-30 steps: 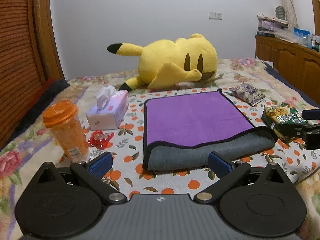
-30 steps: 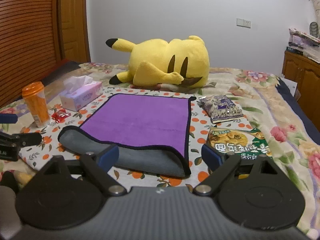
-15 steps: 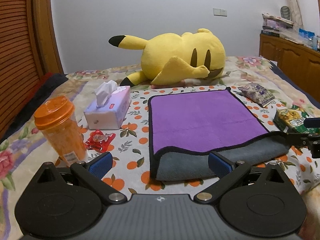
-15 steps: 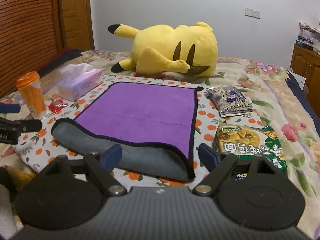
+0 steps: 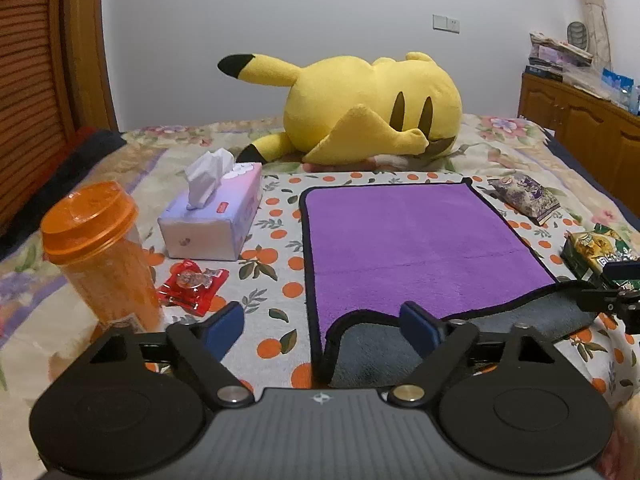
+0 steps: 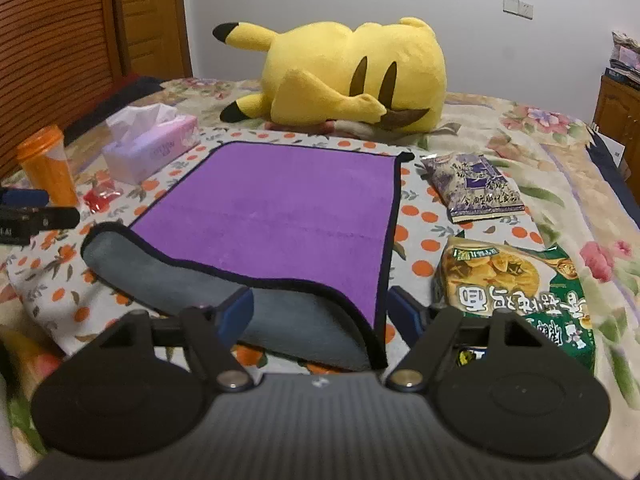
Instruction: Fold towel
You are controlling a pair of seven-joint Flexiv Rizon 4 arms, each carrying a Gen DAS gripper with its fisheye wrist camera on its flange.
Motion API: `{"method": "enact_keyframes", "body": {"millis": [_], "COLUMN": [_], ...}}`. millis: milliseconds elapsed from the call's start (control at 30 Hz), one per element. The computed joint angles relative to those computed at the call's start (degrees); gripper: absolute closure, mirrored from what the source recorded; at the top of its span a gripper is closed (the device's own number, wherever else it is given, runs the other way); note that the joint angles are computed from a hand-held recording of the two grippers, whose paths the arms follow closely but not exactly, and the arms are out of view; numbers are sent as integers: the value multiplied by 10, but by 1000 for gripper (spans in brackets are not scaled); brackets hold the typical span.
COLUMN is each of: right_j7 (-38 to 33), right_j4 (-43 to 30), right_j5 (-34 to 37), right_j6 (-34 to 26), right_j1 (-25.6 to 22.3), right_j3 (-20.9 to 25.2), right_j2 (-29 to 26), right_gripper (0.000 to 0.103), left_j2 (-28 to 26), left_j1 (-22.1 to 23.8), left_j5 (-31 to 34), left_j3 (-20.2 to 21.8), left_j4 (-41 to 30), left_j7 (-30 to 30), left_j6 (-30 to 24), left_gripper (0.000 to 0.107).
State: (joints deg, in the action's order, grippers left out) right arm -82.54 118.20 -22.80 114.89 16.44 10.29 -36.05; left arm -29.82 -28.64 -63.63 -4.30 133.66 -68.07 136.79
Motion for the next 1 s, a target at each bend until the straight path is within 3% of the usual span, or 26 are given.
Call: {"method": "enact_keyframes", "body": {"millis": [200,467,600,1000], "right_j7": [11,19,19,-38], "right_j4": [-19,-41,-53,-73], "right_j5": [-25,-43,-52,-53], "right_j6": [-32,-66,-89,-168], "right_j1": [-29,-53,-73,-153], "right_j3": [22,41,62,163], "right_j2": [-13,-29,-38,-55], "right_gripper": [31,33,36,63], "left_j2": [-3,-7,-8,-6], "left_j1": [20,35,25,9], "left_j5": [37,79,71,95], "left_j3": [9,26,40,66], "left_j4": [0,-7,-16,-17], "left_j7": [-9,-17,-1,-23], "left_j6": [-26,-83,-120,-161], "left_gripper": [36,43,53,85]}}
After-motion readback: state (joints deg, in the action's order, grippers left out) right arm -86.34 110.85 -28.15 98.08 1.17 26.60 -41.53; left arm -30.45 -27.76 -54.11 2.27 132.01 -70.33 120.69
